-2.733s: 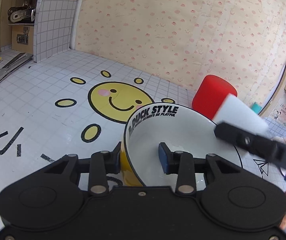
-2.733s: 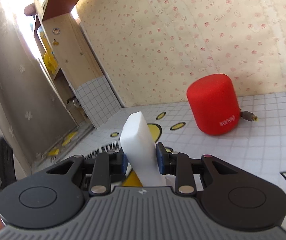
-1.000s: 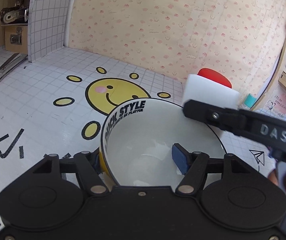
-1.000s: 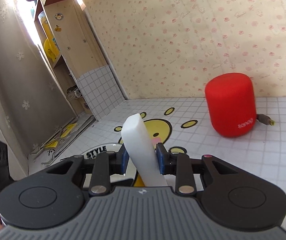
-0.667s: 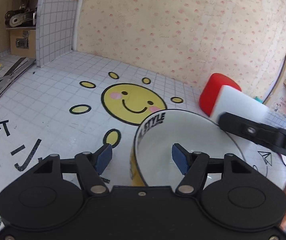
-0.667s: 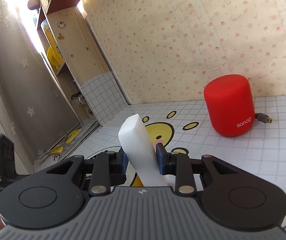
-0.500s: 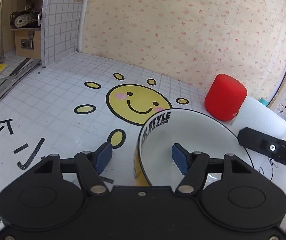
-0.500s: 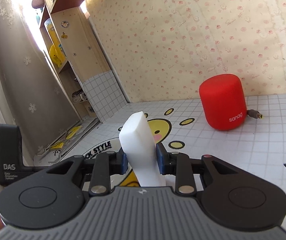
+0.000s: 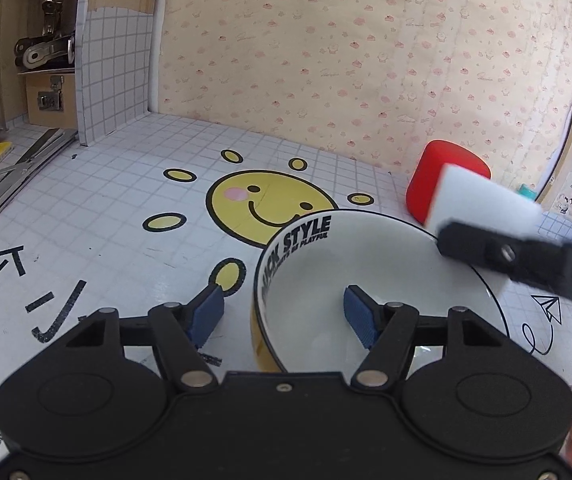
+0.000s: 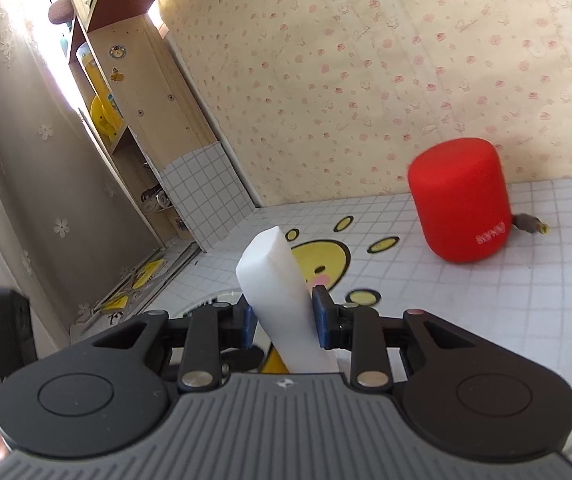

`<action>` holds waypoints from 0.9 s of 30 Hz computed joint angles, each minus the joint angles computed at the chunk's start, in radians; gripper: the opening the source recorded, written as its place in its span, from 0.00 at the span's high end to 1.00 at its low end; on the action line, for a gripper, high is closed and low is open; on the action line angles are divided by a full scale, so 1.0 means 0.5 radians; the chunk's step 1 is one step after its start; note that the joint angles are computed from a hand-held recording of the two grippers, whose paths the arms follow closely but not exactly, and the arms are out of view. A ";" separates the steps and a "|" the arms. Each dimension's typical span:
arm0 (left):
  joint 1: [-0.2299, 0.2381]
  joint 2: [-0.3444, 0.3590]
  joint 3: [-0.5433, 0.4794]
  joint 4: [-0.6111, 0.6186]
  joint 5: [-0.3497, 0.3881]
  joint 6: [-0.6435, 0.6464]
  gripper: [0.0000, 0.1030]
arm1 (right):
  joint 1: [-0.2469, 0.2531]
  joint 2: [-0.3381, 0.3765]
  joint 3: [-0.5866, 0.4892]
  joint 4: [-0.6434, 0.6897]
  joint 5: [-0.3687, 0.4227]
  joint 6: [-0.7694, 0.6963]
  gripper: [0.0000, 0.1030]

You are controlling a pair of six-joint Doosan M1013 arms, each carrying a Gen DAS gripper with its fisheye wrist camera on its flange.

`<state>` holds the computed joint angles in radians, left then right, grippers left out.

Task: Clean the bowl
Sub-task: 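Rotate the bowl with the left tool while the right tool scrubs its rim, then wipe the bowl's inside with the sponge in the right tool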

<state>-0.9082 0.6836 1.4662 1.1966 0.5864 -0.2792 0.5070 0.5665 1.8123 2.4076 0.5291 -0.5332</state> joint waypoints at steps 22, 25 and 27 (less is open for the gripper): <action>0.097 -0.045 0.008 -0.226 -0.363 1.151 0.30 | -0.024 -0.022 0.041 -0.228 0.084 0.069 0.35; 0.125 -0.033 -0.023 -0.418 -0.406 1.440 0.28 | -0.005 -0.027 0.051 -0.144 0.076 -0.055 0.35; 0.138 -0.030 -0.029 -0.431 -0.434 1.473 0.28 | -0.006 -0.028 0.059 -0.123 0.112 -0.090 0.35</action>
